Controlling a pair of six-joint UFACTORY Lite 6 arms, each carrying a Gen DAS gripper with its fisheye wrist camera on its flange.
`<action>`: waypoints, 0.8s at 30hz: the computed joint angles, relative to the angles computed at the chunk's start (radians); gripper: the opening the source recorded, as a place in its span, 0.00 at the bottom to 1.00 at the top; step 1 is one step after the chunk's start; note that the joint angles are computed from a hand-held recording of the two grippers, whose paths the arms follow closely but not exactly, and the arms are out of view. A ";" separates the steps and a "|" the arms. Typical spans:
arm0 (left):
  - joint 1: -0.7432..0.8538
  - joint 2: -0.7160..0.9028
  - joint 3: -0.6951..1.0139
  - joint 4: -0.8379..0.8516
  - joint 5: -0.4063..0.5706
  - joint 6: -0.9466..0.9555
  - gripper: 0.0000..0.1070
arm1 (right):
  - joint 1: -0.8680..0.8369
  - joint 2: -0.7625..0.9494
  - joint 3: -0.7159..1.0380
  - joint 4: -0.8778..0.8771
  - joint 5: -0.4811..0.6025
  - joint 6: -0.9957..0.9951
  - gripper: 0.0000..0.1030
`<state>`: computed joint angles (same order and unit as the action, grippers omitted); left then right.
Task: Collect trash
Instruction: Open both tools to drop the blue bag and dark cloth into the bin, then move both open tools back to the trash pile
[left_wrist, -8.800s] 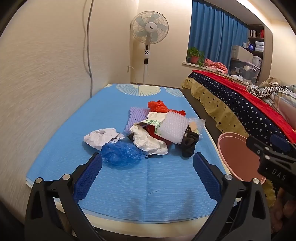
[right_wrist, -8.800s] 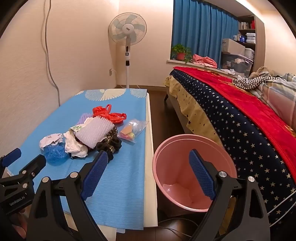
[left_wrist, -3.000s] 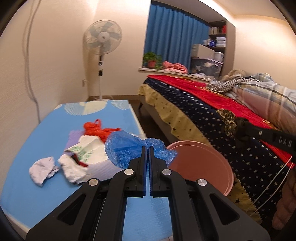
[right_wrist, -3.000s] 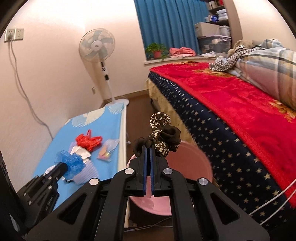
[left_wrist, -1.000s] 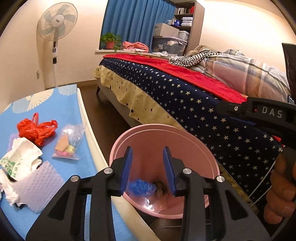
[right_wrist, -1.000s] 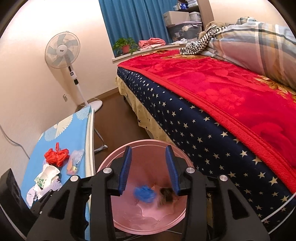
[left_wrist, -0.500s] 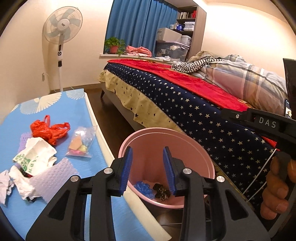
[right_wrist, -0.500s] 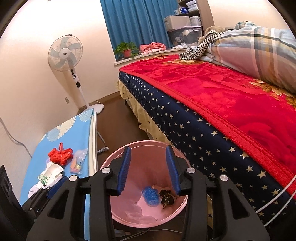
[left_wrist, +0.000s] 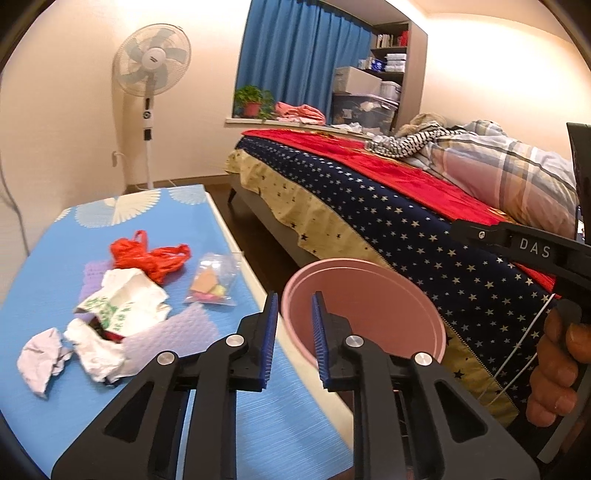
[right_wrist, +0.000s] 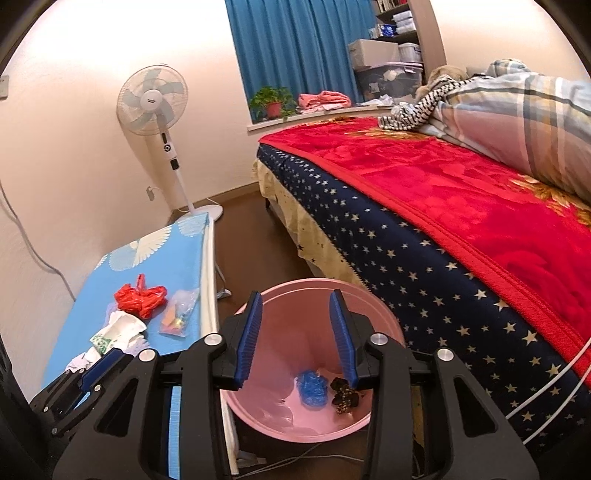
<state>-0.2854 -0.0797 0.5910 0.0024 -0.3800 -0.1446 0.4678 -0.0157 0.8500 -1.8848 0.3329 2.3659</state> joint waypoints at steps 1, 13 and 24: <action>0.007 -0.014 -0.013 -0.013 -0.002 0.011 0.15 | 0.010 0.001 0.000 -0.008 0.004 0.007 0.35; 0.115 -0.079 -0.101 -0.044 -0.027 0.032 0.11 | 0.095 0.059 0.049 -0.085 0.020 0.099 0.25; 0.215 -0.076 -0.159 -0.206 -0.069 0.127 0.11 | 0.133 0.182 0.116 -0.249 0.011 0.291 0.25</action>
<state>-0.0708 -0.1558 0.4316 -0.2038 -0.4487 -0.0173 0.6008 0.1665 0.9662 -2.1339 0.3438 2.6567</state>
